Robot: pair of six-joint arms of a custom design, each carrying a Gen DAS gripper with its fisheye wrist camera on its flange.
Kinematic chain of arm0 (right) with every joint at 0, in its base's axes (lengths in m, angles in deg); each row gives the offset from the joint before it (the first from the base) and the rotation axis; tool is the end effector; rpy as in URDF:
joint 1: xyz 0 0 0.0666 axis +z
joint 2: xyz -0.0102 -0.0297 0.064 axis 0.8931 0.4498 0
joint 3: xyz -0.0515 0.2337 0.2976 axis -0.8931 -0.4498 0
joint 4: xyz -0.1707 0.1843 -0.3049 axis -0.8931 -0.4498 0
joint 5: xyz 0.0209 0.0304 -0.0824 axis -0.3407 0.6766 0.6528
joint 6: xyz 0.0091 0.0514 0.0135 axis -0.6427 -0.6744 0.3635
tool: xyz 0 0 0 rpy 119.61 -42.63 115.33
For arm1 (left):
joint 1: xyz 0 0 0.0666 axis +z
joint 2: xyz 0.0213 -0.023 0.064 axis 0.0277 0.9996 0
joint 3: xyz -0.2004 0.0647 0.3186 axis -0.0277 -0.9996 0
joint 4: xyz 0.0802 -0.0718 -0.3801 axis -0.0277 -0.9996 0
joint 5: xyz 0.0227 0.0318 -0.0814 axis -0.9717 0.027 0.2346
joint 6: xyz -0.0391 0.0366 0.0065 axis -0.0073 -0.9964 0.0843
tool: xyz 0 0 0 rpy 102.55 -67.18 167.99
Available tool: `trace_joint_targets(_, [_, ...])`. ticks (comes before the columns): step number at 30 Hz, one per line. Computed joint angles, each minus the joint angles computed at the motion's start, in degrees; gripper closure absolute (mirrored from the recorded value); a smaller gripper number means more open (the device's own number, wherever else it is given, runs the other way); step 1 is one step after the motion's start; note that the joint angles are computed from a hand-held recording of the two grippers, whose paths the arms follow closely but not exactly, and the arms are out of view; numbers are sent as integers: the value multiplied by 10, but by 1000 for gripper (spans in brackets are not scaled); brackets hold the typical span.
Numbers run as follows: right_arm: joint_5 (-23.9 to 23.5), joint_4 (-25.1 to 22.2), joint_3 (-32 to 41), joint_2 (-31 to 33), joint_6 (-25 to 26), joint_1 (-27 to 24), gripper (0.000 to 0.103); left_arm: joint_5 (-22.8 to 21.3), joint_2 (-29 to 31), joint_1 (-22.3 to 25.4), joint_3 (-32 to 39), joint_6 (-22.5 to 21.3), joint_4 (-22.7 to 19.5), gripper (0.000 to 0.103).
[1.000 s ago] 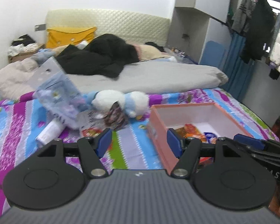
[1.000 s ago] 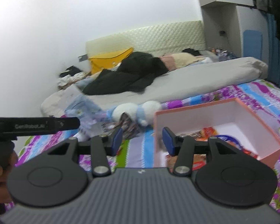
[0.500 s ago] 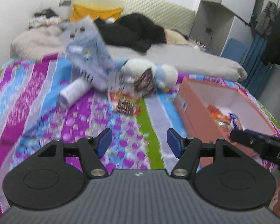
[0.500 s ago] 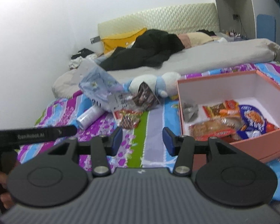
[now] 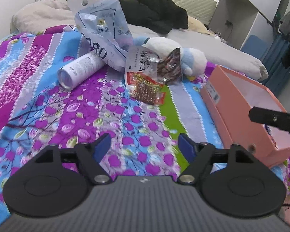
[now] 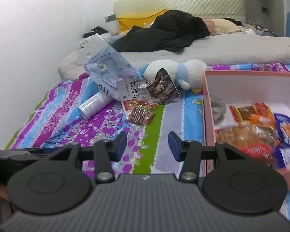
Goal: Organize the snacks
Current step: 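Grasp the red-labelled stick-snack packet with the left gripper while the right gripper grasps the white shrimp-snack bag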
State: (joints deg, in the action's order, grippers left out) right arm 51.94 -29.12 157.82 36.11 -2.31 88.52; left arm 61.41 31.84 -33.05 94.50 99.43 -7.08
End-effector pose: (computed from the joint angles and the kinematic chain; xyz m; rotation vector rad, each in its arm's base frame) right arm 0.4337 0.2104 0.3951 -0.4976 2.2119 0.4619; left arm 0.3904 -0.2528 0.3269 -0.4026 2.2932 -0.2013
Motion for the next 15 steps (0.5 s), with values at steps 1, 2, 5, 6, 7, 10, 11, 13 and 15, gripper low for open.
trace_joint_targets(1, [-2, -8, 19, 17, 13, -2, 53, 6, 11, 10, 4, -6, 8, 17])
trace_joint_targets(2, [-5, -11, 33, 31, 23, -4, 53, 15, 20, 19, 7, -14, 20, 16])
trace_joint_targets(5, [-20, -27, 88, 83, 61, -8, 52, 42, 55, 46, 23, -40, 50, 11])
trace_joint_targets(6, [-24, -33, 106, 99, 72, -9, 42, 47, 68, 53, 31, -47, 56, 9])
trace_joint_targets(7, [-29, -35, 121, 113, 83, -11, 23, 51, 83, 60, 41, -54, 58, 7])
trace_joint_targets(10, [-38, -42, 173, 163, 107, -13, 14, 69, 124, 79, 70, -82, 70, 6])
trace_joint_targets(11, [-40, -58, 198, 184, 112, -14, 14, 78, 136, 85, 79, -91, 79, 6])
trace_joint_targets(13, [-55, -74, 242, 221, 122, -17, 14, 94, 160, 96, 96, -104, 90, 6])
trace_joint_targets(15, [-59, -88, 290, 261, 133, -17, 14, 111, 183, 105, 113, -119, 101, 6])
